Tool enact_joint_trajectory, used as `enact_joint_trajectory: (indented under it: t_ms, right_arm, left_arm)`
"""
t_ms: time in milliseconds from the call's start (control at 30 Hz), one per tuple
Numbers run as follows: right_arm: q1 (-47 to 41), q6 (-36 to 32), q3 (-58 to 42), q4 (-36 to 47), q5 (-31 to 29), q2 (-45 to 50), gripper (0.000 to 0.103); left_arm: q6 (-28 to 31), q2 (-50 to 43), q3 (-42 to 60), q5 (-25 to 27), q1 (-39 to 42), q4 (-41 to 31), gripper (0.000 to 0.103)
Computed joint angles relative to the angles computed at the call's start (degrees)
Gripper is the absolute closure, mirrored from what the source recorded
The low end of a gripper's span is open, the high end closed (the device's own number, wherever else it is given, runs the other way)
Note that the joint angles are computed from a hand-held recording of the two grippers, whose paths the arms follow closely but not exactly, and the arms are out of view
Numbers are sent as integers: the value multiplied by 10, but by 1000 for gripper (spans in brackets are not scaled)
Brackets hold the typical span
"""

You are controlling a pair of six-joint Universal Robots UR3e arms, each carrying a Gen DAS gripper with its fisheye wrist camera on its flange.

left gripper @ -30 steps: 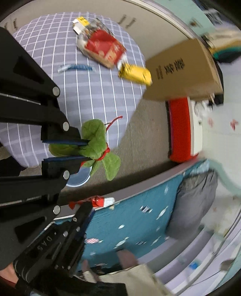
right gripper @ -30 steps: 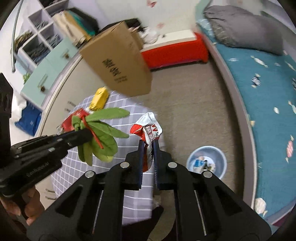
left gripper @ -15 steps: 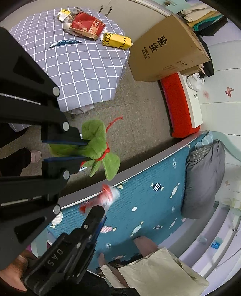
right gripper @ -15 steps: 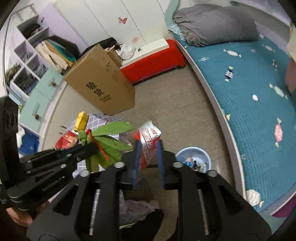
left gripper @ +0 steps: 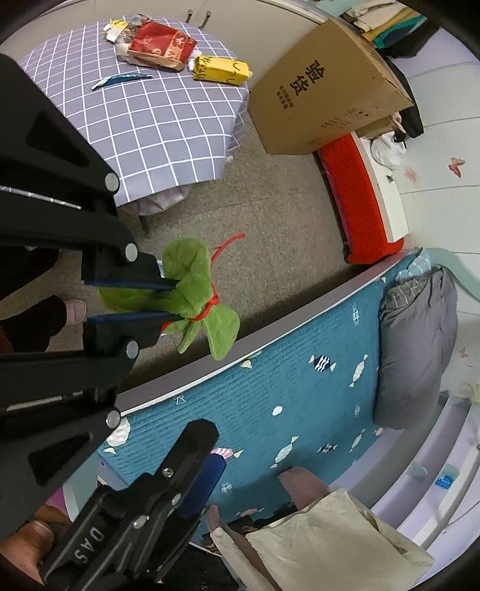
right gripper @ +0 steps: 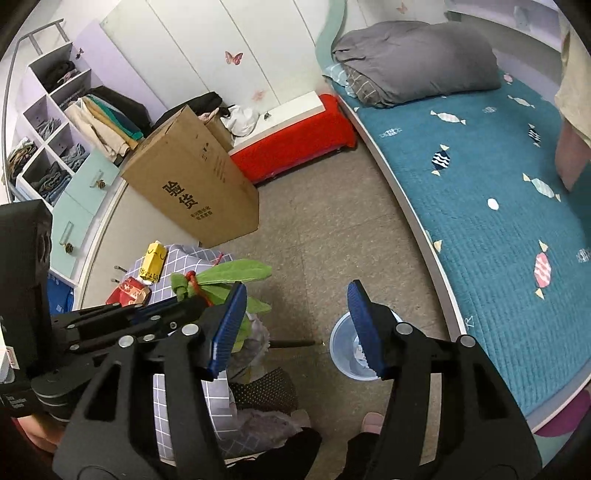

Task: Collect trash
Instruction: 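Carry both items to the bucket and open the right gripper over it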

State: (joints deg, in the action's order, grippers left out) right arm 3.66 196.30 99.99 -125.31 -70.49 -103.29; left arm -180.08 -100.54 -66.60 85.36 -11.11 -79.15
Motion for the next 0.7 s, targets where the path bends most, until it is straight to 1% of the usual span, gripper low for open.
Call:
enact_joint_trajectory:
  t_ms: [567,700]
  right_arm:
    - [-65,-21,33,34,7,-62,46]
    - [-73,-22,38,38,5,-72,46]
  left_arm:
    - [-5,-82,95,3,-49,-23,91]
    - [-8,-93,109,2,-53,-28,88]
